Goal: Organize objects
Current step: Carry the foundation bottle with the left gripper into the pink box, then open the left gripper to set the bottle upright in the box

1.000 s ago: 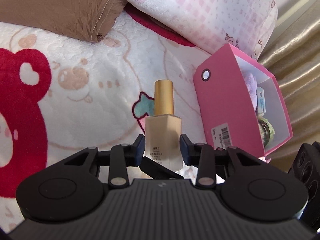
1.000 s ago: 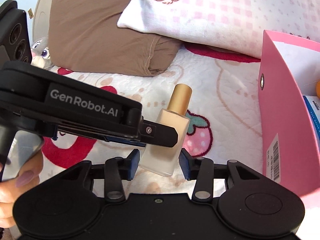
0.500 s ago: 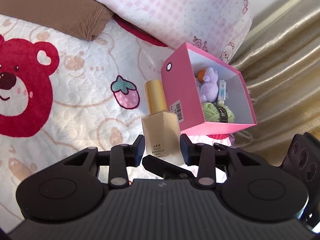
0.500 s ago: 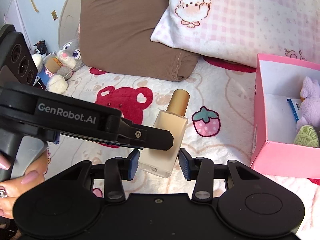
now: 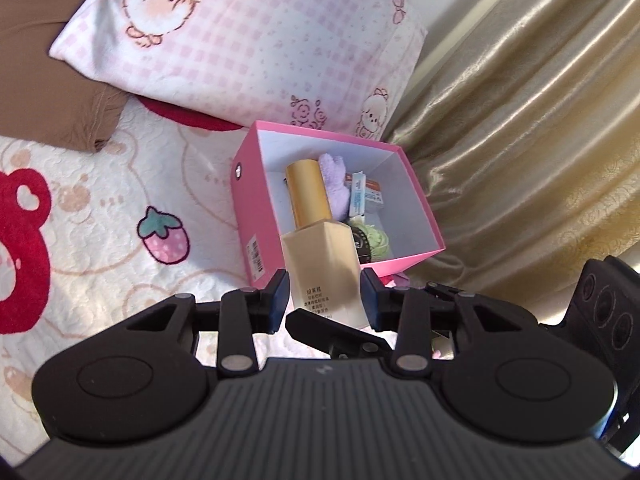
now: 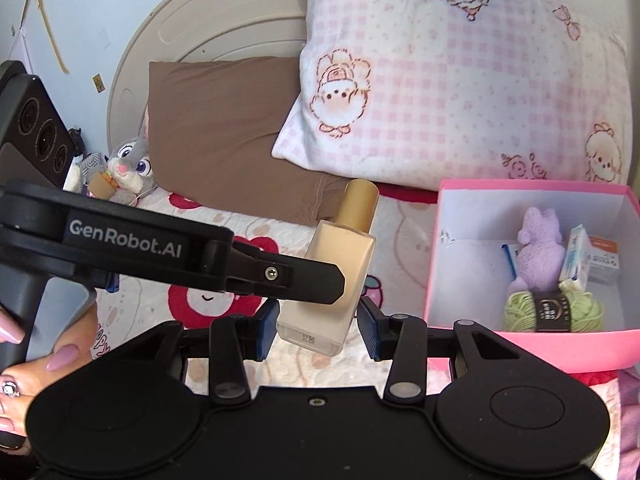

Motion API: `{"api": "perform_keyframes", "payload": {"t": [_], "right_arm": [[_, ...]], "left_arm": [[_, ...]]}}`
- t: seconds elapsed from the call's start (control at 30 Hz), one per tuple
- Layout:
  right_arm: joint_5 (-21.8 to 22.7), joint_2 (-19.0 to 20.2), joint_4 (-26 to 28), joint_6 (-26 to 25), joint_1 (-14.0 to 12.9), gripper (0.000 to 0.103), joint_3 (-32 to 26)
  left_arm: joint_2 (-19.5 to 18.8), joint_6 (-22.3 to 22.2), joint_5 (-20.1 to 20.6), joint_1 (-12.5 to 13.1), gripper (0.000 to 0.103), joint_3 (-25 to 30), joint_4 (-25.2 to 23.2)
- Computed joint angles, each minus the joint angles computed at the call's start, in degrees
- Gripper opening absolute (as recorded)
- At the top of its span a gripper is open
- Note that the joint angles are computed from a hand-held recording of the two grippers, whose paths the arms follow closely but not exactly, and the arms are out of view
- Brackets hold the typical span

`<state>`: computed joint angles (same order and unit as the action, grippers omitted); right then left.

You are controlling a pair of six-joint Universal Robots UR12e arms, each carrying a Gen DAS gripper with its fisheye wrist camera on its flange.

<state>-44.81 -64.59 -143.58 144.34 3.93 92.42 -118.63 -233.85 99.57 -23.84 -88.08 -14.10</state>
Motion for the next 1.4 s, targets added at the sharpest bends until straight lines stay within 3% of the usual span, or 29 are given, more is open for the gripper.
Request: {"api": "perform_keyframes", "payload": {"t": [0.2, 0.3, 0.5, 0.6, 0.8, 1.0, 1.13, 1.4], "right_arm": [[-1.7, 1.0, -4.4, 2.8, -1.0, 0.048, -1.6], [-2.7, 2.8, -7.9, 5.5, -1.3, 0.041, -3.2], [-2.4, 7.8, -5.2, 8.4, -1.6, 0.041, -9.5], [-4.8, 10.0, -5.7, 9.2, -0.9, 0.041, -11.7], [-7.5, 14.7, 1.2, 14.1, -0.2, 0.040, -17.6], [-5.9, 17.9, 5.0, 21.1, -0.8, 0.040, -21.0], [-6.4, 19.1, 6.9, 22.0, -0.6, 0.040, -22.5], [-6.5, 19.5, 7.0, 22.3, -0.6, 0.040, -22.8]], "left_arm": [[-3.1, 2.3, -2.0, 0.5, 0.037, 5.4, -1.2], [-5.0, 3.0, -4.9, 1.3, 0.038, 8.2, -2.9], [-9.1, 2.6, -4.7, 2.6, 0.037, 13.4, -4.8], [-11.4, 2.5, -4.4, 3.1, 0.038, 16.9, -9.3], [-15.6, 1.0, -5.9, 4.2, 0.038, 23.3, -19.0], [-18.7, 2.6, -6.0, 4.4, 0.036, 28.7, -25.8], [-19.9, 3.3, -6.5, 4.7, 0.036, 30.5, -28.1], [-20.5, 0.8, -4.9, 4.6, 0.036, 31.0, -27.8]]}}
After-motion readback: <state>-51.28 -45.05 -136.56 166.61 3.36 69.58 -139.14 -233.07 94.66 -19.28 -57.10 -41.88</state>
